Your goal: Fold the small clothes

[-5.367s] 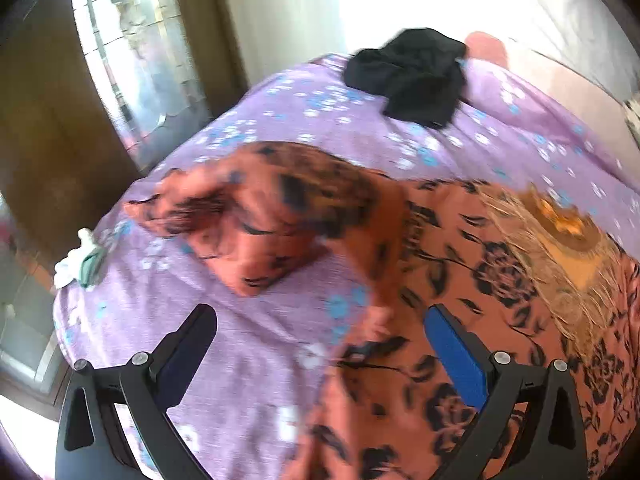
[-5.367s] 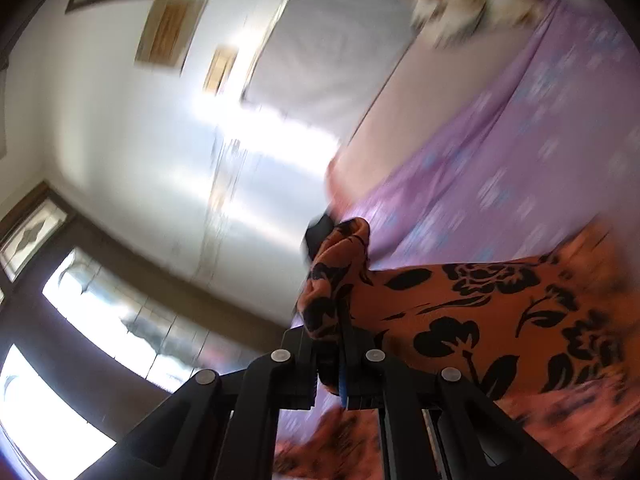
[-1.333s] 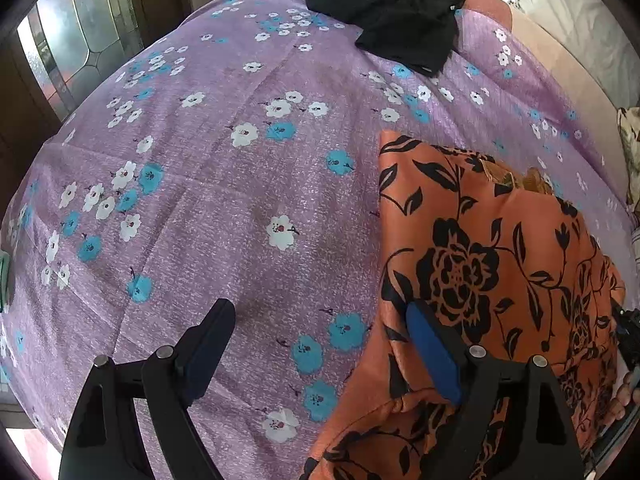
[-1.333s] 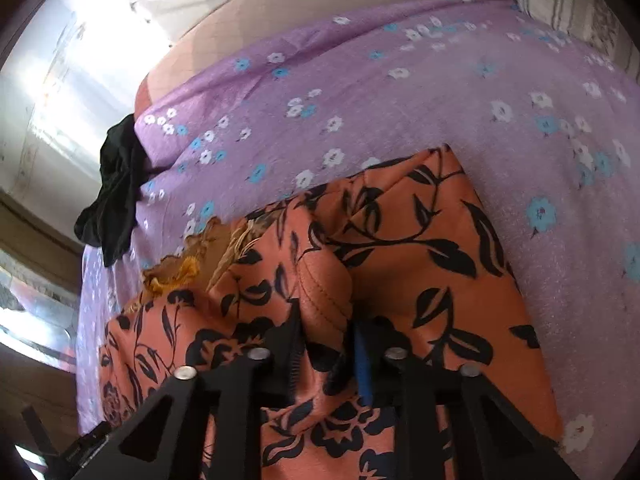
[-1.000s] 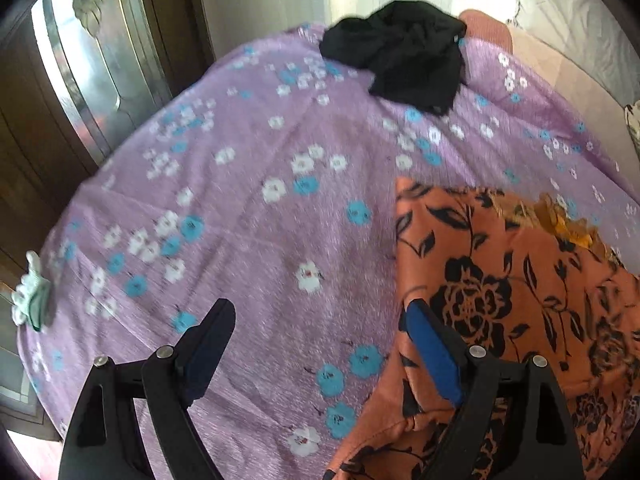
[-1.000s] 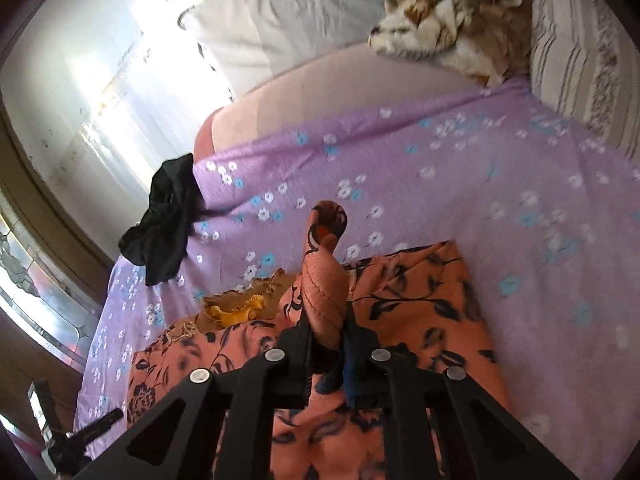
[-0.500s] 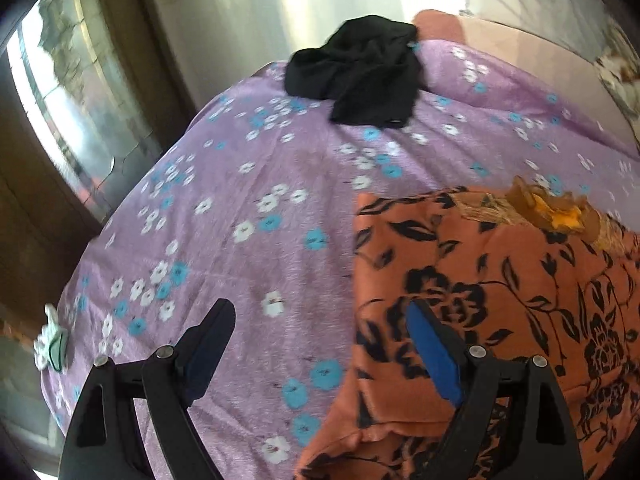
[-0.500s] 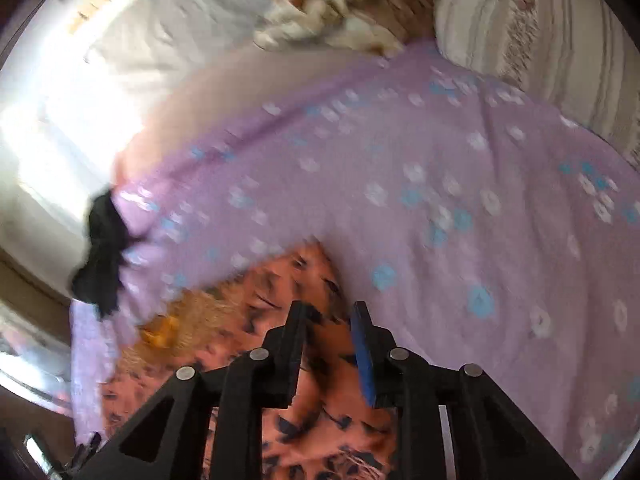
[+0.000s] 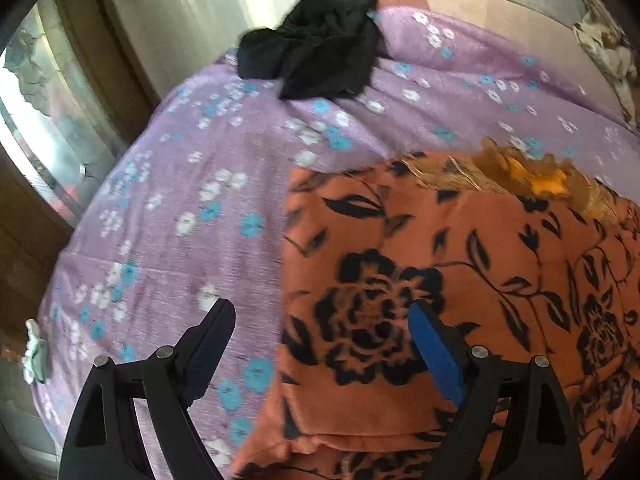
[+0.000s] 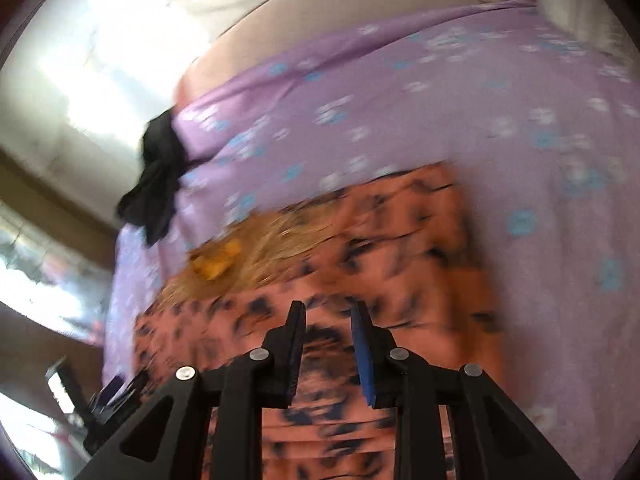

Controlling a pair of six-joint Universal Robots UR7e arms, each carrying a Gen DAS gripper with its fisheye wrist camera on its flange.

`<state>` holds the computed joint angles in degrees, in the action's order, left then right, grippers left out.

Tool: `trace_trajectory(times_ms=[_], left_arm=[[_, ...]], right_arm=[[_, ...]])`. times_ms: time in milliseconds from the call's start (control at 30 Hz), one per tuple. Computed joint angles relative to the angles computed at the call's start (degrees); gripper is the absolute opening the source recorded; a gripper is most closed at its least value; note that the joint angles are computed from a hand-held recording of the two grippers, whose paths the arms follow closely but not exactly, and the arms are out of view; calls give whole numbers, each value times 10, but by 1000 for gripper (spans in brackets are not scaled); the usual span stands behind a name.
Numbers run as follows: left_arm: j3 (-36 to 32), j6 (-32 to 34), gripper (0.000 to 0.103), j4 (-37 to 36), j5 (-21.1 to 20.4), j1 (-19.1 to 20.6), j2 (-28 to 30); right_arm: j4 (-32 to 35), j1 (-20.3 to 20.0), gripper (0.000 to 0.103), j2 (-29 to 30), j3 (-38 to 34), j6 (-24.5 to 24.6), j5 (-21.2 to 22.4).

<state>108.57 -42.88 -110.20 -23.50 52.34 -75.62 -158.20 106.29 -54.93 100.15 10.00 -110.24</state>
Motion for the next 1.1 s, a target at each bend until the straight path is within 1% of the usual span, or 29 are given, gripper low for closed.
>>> trace_trajectory(times_ms=[33,67,100,133,167,233,267,300,367,500,567,600,667,700,733,767,800,833,867,933,1000,1100], left_arm=[[-7,-3,89,17,-7,3,7],[-7,-4,90,23,0,4,12],[-6,-10,92,26,8,1,13],[-8,-11,92,31,7,1,12],[-10,-8,92,30,-3,1,9],[-6,-5,92,12,-27,4,-4],[-3,-12,92,10,-36,4,-13],[0,-16,92,8,-40,4,-22],[19,-40,92,9,-41,-5,-54],[60,-106,92,50,-17,-32,-118],[90,-162,92,104,-10,-53,-167],[102,-198,92,141,-13,-62,-188],[127,-270,92,210,-38,-83,-237],[138,-286,92,223,-49,-90,-254],[155,-315,92,252,-68,-107,-283],[166,-344,92,285,-81,-124,-303],[176,-370,92,317,-90,-140,-319],[185,-395,92,348,-99,-157,-333],[193,-419,92,379,-110,-177,-346],[211,-453,92,421,-141,-219,-378],[225,-475,92,442,-165,-251,-402],[235,-516,91,484,-189,-290,-435]], right_arm=[[40,-2,31,18,-14,3,-3],[57,-1,33,22,-17,3,-14],[49,8,32,27,-20,-6,-36],[39,14,32,29,-19,-13,-44],[44,16,34,27,-22,-17,-41],[20,14,34,11,-5,-25,-12],[7,14,39,6,4,-26,-9],[-8,15,51,-9,22,-24,-12],[-40,14,65,-34,51,-22,-8],[-80,27,65,-97,117,-40,-31],[-81,29,65,-136,159,-38,-42],[-64,31,65,-162,185,-35,-50],[-32,34,65,-201,218,-22,-70],[-11,37,65,-229,243,-7,-79],[15,39,65,-251,260,13,-84],[39,39,65,-277,278,27,-82],[43,40,65,-290,293,37,-82],[58,39,65,-311,311,54,-73],[72,40,65,-322,323,69,-68],[122,46,66,-333,336,107,-68],[148,51,66,-332,344,121,-75],[166,44,66,-330,352,131,-65]])
